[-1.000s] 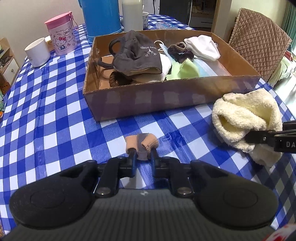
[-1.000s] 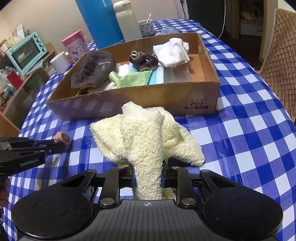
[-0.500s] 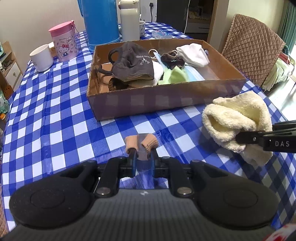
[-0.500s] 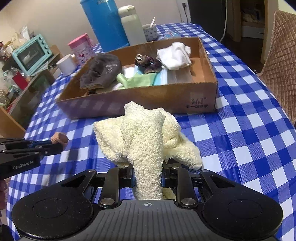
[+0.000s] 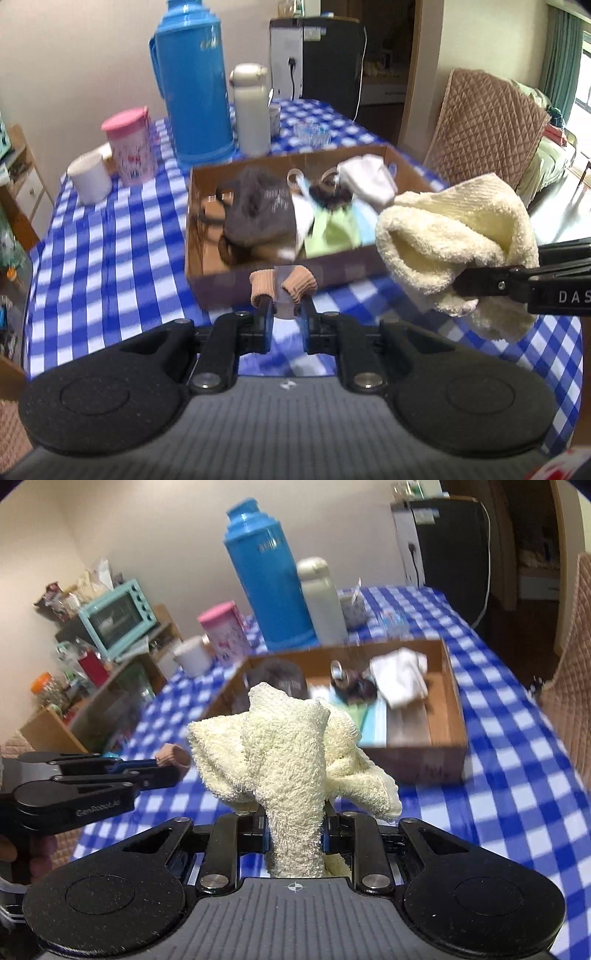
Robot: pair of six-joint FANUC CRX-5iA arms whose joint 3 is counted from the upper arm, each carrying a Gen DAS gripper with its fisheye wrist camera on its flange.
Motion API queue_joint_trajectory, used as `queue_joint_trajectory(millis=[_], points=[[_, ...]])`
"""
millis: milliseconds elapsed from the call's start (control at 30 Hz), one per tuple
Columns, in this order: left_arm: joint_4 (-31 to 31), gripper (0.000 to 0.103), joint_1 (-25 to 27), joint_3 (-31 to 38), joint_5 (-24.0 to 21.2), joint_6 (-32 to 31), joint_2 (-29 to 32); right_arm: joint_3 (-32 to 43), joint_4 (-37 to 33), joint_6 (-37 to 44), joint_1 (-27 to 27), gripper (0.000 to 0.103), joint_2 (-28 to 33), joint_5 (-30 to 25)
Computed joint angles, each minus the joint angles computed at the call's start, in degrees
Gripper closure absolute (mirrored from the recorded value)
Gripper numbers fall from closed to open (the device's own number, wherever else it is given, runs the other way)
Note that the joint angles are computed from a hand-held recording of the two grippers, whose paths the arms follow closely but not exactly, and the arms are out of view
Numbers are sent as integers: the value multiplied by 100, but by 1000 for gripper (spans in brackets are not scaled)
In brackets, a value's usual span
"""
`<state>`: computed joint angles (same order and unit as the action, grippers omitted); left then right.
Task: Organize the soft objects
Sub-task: 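Carry the sleeve and towel over the box with both grippers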
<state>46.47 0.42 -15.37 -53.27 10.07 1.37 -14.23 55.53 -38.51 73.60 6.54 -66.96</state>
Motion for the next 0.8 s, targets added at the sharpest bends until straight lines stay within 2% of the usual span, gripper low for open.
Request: queue_joint_trajectory(millis=[233,467,800], points=[[288,90,-367,337,243,-90,254,-76,358,325,-353,79,-137,-96],[285,90,-793,985,472,129,797,-145,466,692,-955,79,-164,221],[-416,89,-1154,2025,529,802,1666,-148,50,1326,-1750,79,-29,991]])
